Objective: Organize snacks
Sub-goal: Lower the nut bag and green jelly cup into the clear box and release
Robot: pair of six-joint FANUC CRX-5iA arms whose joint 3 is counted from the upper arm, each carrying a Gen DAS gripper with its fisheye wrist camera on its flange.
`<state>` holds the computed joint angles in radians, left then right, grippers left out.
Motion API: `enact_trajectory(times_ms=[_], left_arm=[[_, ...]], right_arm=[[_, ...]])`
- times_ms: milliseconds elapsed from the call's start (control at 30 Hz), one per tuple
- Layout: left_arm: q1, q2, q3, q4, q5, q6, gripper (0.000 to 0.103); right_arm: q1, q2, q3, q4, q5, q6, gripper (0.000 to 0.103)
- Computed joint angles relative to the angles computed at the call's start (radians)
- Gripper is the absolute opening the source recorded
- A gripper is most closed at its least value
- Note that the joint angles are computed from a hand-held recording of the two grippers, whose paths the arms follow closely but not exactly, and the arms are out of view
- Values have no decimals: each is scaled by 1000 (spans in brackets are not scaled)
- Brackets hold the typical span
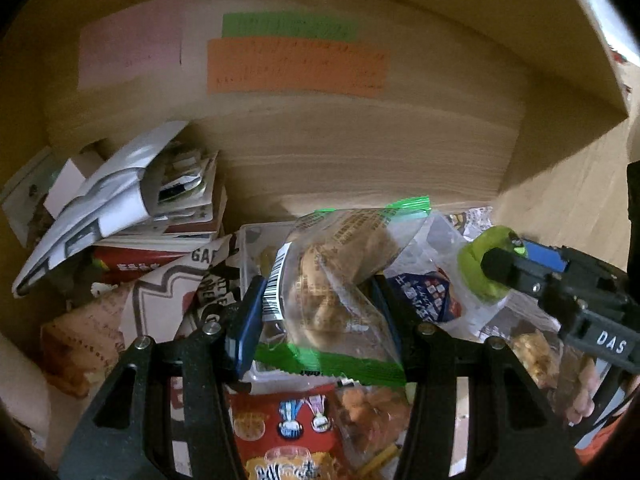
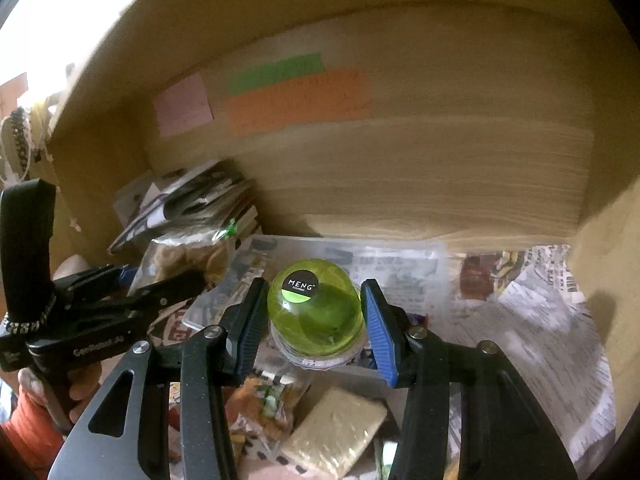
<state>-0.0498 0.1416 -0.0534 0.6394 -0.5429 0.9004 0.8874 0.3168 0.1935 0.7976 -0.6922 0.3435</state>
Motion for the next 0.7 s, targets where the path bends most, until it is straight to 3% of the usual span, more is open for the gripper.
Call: enact_trajectory(times_ms=[500, 700], left_arm=[[-15, 148, 170, -121, -112, 117, 52], [-24, 167, 191, -147, -120, 139, 55]], right_arm=[[-32, 164, 254, -294, -145, 258, 44], [-34, 198, 304, -324, -190, 296, 45]])
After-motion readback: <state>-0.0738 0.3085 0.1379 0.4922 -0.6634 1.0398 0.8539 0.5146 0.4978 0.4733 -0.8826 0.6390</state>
